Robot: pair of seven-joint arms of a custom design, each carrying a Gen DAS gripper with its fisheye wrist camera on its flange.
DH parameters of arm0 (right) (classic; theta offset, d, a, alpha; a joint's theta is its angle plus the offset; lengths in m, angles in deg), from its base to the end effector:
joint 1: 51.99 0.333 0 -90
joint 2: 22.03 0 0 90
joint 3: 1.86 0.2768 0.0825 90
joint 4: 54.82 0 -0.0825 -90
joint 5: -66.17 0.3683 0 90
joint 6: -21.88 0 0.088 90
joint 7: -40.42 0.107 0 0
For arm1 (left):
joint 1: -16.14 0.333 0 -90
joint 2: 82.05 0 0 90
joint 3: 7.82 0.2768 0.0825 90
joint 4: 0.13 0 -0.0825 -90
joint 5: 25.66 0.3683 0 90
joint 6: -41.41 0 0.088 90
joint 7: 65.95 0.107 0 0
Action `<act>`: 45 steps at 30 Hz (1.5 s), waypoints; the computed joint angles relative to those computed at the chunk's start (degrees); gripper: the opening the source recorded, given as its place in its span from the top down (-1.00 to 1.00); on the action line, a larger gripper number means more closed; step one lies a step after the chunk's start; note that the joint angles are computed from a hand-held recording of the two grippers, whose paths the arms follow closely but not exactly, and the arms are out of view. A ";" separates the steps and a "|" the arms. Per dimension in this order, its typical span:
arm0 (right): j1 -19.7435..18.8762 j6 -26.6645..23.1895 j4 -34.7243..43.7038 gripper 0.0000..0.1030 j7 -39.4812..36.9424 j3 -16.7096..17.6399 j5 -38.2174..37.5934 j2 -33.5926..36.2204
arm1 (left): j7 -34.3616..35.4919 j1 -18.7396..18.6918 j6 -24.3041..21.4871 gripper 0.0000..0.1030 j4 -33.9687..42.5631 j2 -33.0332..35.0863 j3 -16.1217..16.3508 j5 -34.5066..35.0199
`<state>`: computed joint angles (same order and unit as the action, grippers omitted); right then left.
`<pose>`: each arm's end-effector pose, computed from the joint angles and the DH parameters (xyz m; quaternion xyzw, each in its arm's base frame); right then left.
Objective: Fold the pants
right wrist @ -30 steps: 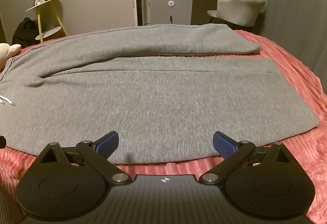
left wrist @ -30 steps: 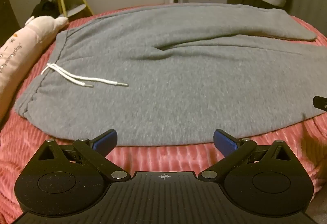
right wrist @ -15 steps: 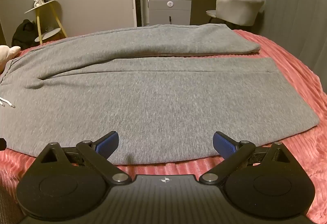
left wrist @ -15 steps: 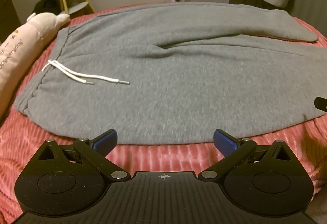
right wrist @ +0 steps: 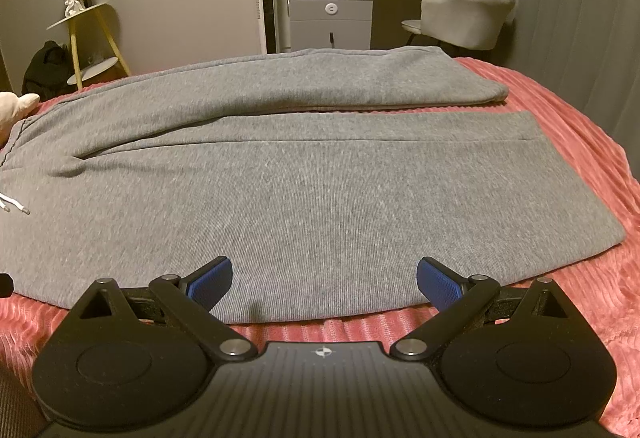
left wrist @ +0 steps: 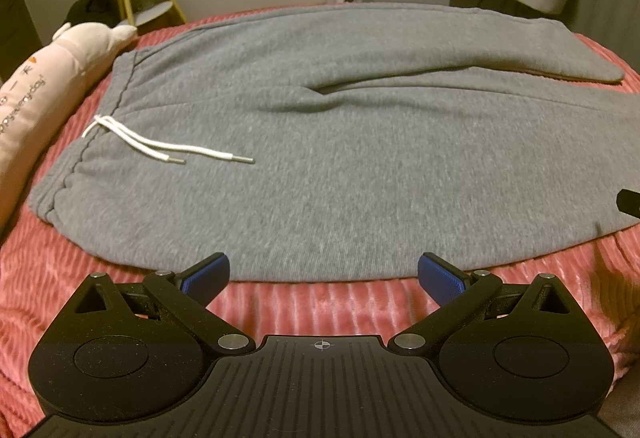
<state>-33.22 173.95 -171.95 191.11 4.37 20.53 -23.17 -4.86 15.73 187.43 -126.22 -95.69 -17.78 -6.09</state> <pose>0.5124 0.2611 0.4819 -0.6400 0.6564 -0.2903 0.2744 0.5095 -0.1027 0.5137 -0.6992 0.6400 -0.1885 0.2568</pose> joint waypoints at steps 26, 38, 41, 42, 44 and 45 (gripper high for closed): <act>0.02 0.09 -0.16 -0.92 0.11 0.00 0.30 -0.05 | -0.26 0.00 -0.03 -1.00 -0.29 0.05 -0.01 0.17; -0.12 0.50 -0.28 -0.92 -0.53 -0.13 1.62 0.02 | -0.14 -0.09 -0.58 -1.00 0.08 0.21 0.05 0.00; -0.14 0.61 -0.28 -0.92 -0.53 -0.14 1.68 0.06 | -0.22 -0.07 -0.84 -1.00 0.27 0.29 0.00 0.18; -0.15 0.64 -0.31 -0.92 -0.56 -0.16 1.75 0.05 | -0.24 -0.08 -0.86 -1.00 0.19 0.21 0.02 0.19; -0.17 0.66 -0.33 -0.92 -0.59 -0.16 1.81 0.03 | -0.28 -0.10 -0.92 -1.00 0.29 0.27 0.02 0.19; -0.18 0.72 -0.36 -0.92 -0.57 -0.16 1.83 0.03 | -0.22 -0.13 -0.92 -1.00 0.27 0.26 0.06 0.13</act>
<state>-33.40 174.67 -172.31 190.54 4.21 22.36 -23.13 -5.09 15.60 186.51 -125.96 -95.44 -17.72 -5.96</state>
